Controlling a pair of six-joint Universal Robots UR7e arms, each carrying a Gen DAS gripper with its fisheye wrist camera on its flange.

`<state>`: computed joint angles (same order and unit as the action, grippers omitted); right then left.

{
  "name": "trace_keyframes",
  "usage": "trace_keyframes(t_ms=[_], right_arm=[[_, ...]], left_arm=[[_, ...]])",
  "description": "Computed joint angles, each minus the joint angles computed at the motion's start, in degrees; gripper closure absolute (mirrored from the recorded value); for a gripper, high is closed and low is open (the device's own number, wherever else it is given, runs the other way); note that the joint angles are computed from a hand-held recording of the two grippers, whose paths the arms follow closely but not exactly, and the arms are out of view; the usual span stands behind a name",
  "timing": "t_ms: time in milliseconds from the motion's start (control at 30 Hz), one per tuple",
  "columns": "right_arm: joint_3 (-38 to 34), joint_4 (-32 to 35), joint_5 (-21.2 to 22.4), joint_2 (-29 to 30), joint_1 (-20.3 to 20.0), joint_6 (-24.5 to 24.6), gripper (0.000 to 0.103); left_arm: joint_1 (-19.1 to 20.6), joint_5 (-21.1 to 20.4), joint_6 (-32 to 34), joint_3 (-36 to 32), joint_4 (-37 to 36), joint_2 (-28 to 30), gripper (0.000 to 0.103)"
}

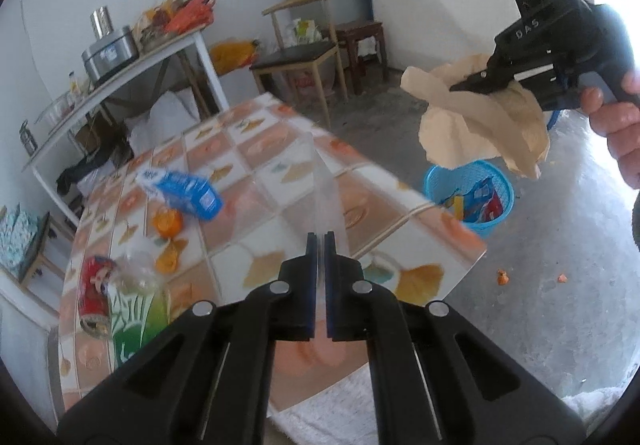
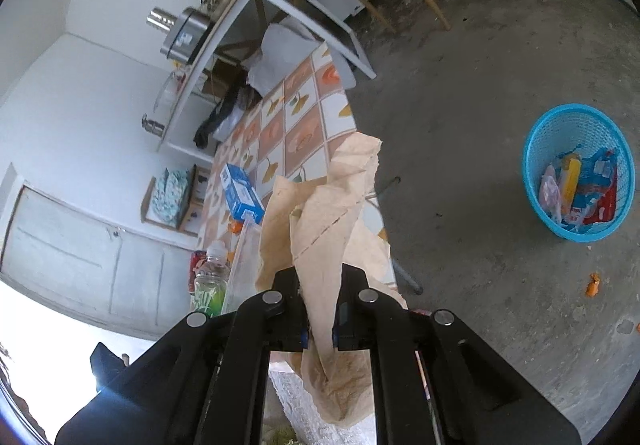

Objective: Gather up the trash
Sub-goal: 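Lift the tan paper toward the blue wastebasket with the right tool while the left holds the container, then carry tan paper and clear container over the blue wastebasket and open both tools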

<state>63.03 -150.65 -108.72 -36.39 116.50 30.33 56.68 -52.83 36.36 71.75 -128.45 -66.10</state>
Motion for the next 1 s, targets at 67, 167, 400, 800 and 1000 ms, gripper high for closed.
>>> trace_keyframes(t_ms=[67,167,400,800,1000], right_arm=[[3.07,-2.54,-0.46,-1.95,-0.11,0.15,0.095],[6.85,-5.74,-1.12,-4.31,-0.22,0.64,0.095],[15.21,-12.11,-3.68,-9.58,-0.5,2.42,0.095],[25.87,-19.54,-18.44,-15.64,-0.76,7.11,0.095],[32.97,-24.38,-17.56,-18.69,-4.89,11.98,0.095]], left_arm=[[-0.62,-0.52,0.57,0.0,-0.32,0.37,0.101],[-1.48,-1.2,2.39,0.53,-2.1,0.84,0.101],[-3.33,-3.52,4.62,0.82,-4.7,2.16,0.101],[-4.51,-15.36,-0.38,-14.51,7.67,12.11,0.101],[-4.26,-20.12,-6.44,-31.31,24.12,24.15,0.101]])
